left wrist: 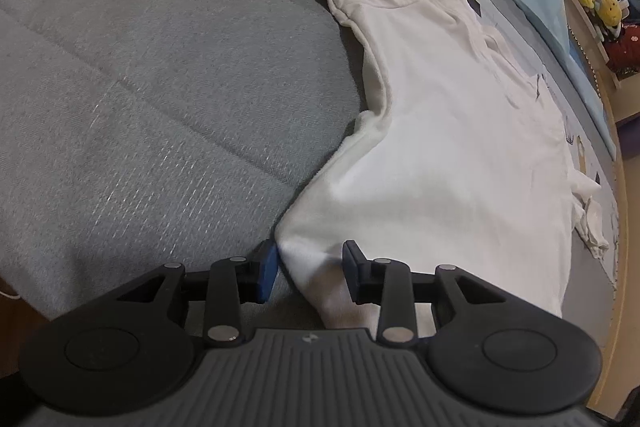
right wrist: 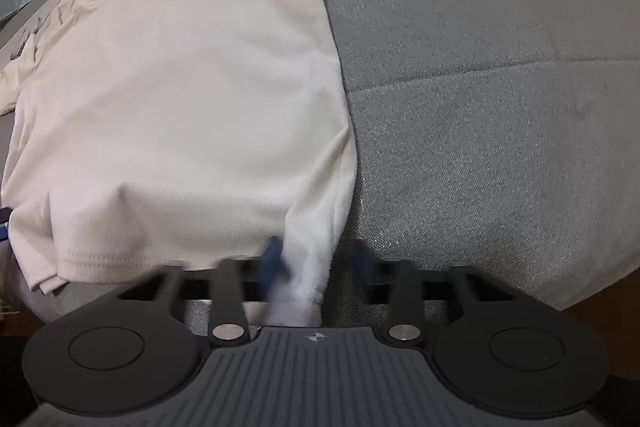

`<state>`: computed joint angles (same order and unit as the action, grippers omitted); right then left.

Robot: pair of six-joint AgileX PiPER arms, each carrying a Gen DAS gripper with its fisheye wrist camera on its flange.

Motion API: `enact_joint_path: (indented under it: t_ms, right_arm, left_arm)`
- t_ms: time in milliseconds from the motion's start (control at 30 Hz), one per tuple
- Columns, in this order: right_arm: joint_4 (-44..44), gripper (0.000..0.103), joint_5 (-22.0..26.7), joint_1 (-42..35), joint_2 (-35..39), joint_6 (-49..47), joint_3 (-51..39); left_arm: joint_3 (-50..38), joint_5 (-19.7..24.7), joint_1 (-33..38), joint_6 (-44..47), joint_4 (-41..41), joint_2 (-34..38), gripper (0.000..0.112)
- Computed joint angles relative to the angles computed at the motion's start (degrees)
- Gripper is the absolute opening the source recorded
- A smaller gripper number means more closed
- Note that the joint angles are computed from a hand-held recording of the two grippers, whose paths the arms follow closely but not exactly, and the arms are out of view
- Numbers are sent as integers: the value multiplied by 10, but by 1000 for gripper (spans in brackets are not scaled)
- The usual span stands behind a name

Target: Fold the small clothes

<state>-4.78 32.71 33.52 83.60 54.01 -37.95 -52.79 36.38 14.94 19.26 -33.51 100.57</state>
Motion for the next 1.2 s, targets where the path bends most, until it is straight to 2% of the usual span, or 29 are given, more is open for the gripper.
enact_joint_path:
  t_ms: [67, 133, 167, 200, 267, 333, 433, 500, 567, 600, 633, 700, 767, 900, 1000, 1133, 1200]
  right_arm:
    - [21, 7, -12, -11, -17, -20, 15]
    - [4, 6, -21, -20, -36, -11, 29]
    - [3, 6, -25, -22, -52, -5, 39]
    - [8, 6, -32, -30, -74, -4, 52]
    - [14, 6, -39, -45, -112, -6, 70]
    - [58, 6, -49, -88, -168, -57, 96]
    - [202, 6, -61, -174, -245, -209, 128]
    - [245, 6, -68, -206, -248, -259, 133]
    - [195, 6, -61, -209, -197, -229, 124]
    - [157, 6, -57, -202, -163, -201, 114]
    - [141, 6, -57, -202, -140, -196, 107]
    - [100, 6, -57, -186, -119, -163, 97]
    - [57, 6, -55, -171, -120, -116, 91]
    - [-12, 9, -31, -125, -114, -38, 83]
    - [-22, 9, -17, -108, -97, -26, 72]
    - [-20, 9, -7, -100, -87, -33, 68]
    - [-16, 9, -1, -95, -81, -44, 67]
  left_arm:
    - [7, -16, -10, 1, 5, -5, 38]
    - [14, -31, -24, 9, 20, -11, 36]
    - [17, -36, -31, 9, 36, -15, 16]
    - [18, -36, -39, 11, 57, -21, 9]
    - [10, -3, -49, 20, 100, -40, 8]
    - [2, 37, -59, 61, 136, -91, 7]
    - [-36, 108, -56, 87, 177, -145, 0]
    - [-60, 131, -22, 145, 125, -142, 1]
    - [-90, 167, 36, 192, 11, -111, 20]
    - [-98, 187, 61, 198, -25, -90, 28]
    - [-93, 185, 65, 182, -39, -70, 39]
    - [-73, 141, 44, 132, 4, -39, 38]
    - [-79, 130, 18, 100, 74, -41, 38]
    - [-105, 175, 16, 104, 105, 2, 38]
    - [-121, 200, 17, 125, 111, 19, 38]
    - [-108, 214, 2, 184, 105, 15, 38]
    - [-97, 197, -23, 181, 130, 19, 38]
